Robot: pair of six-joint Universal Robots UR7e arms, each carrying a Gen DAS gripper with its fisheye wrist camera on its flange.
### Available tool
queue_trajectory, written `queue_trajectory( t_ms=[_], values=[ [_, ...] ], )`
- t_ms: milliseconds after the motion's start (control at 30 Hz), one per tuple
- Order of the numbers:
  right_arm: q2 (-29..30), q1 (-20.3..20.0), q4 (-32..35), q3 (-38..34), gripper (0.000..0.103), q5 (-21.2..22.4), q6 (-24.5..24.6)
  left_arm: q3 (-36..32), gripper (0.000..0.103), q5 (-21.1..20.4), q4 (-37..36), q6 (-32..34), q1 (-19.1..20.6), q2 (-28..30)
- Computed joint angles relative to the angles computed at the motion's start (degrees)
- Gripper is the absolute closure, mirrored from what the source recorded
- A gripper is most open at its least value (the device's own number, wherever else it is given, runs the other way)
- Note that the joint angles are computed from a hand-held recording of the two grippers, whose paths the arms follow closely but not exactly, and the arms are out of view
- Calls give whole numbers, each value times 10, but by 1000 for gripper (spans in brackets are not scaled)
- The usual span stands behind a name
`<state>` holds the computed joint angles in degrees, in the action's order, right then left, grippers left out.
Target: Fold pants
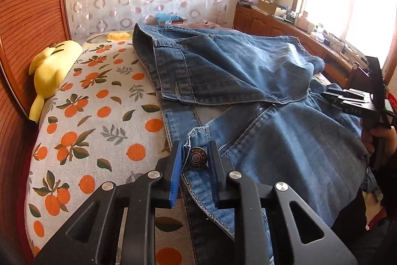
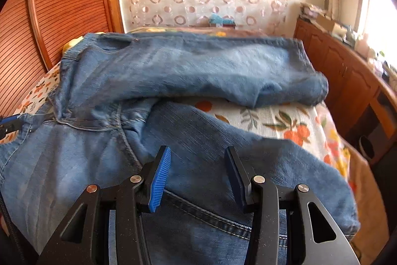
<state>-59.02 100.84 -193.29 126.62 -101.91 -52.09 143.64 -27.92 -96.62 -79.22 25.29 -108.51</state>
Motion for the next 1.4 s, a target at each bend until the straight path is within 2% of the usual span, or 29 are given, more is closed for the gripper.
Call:
queue_trajectory(
  t_ms=[233, 367, 500, 733, 833, 1000, 1067, 1100, 1233, 1400],
  values=[
    [-10, 38, 46, 6, 56, 43, 13, 11, 81, -12, -34, 28, 15, -6],
    [21, 74, 59, -4, 56, 48, 10, 20, 81, -17, -66, 47, 22, -16],
    [59, 103, 83, -20, 64, 62, -1, 26, 79, -19, -90, 61, 25, -21],
    [133, 138, 116, -65, 65, 40, -6, 29, 79, -21, -97, 61, 22, -24],
    [162, 151, 106, -84, 65, 20, -12, 28, 79, -21, -93, 60, 21, -24],
    [177, 150, 148, -120, 92, -2, -8, 22, 81, -16, -91, 71, 20, -23],
    [176, 149, 153, -124, 97, 2, -11, 19, 81, -13, -92, 79, 18, -23],
    [172, 146, 155, -124, 97, 12, -10, 18, 81, -12, -91, 81, 17, -23],
    [134, 125, 159, -113, 97, 97, 28, 11, 82, 0, -97, 92, 17, -23],
    [112, 110, 173, -115, 97, 146, 56, -6, 82, 18, -198, 180, 59, 9]
  ],
)
